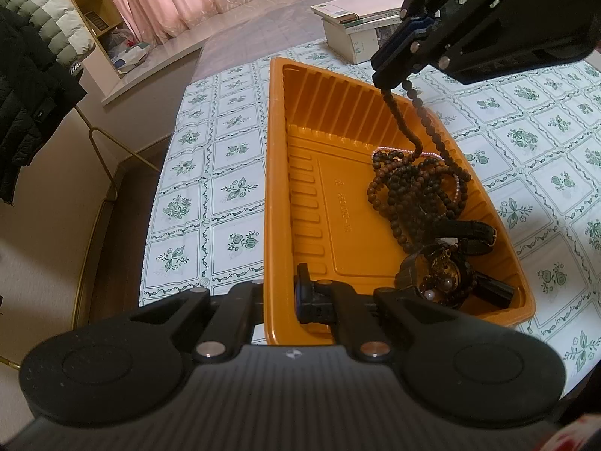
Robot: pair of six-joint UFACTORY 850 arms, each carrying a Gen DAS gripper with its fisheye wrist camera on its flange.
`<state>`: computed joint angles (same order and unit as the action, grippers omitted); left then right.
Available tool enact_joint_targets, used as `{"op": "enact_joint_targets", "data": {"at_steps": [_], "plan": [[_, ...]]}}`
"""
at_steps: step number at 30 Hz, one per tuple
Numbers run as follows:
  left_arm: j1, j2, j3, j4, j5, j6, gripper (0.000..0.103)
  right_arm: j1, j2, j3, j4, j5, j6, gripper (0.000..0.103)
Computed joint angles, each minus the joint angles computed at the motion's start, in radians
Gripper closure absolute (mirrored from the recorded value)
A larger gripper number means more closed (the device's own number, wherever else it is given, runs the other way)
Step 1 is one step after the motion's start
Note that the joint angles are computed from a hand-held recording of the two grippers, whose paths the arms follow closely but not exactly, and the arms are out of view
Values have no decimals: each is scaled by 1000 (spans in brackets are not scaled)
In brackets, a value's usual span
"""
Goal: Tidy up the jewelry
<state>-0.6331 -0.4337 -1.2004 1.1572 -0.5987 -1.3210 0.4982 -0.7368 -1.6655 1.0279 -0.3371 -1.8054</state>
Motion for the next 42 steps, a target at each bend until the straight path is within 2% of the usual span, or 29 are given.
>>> {"op": "enact_joint_targets", "data": {"at_steps": [8, 13, 19, 24, 26, 27, 28, 30, 36, 40, 42], "plan": [[0, 0, 1, 1, 1, -3, 100, 0, -9, -8, -3, -8, 23, 96], [1, 1, 1, -1, 2, -2, 100, -12, -9, -8, 117, -20, -32, 96], [2, 2, 3, 5, 5, -13, 100, -28, 42, 57, 497, 14, -314, 96], [3, 4, 8, 13, 12, -29, 99, -53, 94, 136, 611, 9, -356, 94], [3, 3, 9, 17, 15, -38, 99, -66, 118, 184, 670, 6, -384, 89], [4, 3, 10, 17, 17, -40, 99, -73, 130, 208, 691, 1, -384, 79], [5, 4, 11, 17, 20, -42, 99, -80, 142, 234, 718, -2, -388, 64], [7, 8, 16, 20, 28, -52, 99, -97, 165, 287, 783, -19, -396, 51], [27, 36, 56, 49, 87, -132, 96, -150, 224, 437, 855, -89, -227, 50], [46, 65, 102, 82, 145, -228, 89, -163, 250, 523, 912, -100, -176, 50], [49, 75, 121, 107, 155, -278, 82, -172, 262, 564, 945, -112, -143, 50]]}}
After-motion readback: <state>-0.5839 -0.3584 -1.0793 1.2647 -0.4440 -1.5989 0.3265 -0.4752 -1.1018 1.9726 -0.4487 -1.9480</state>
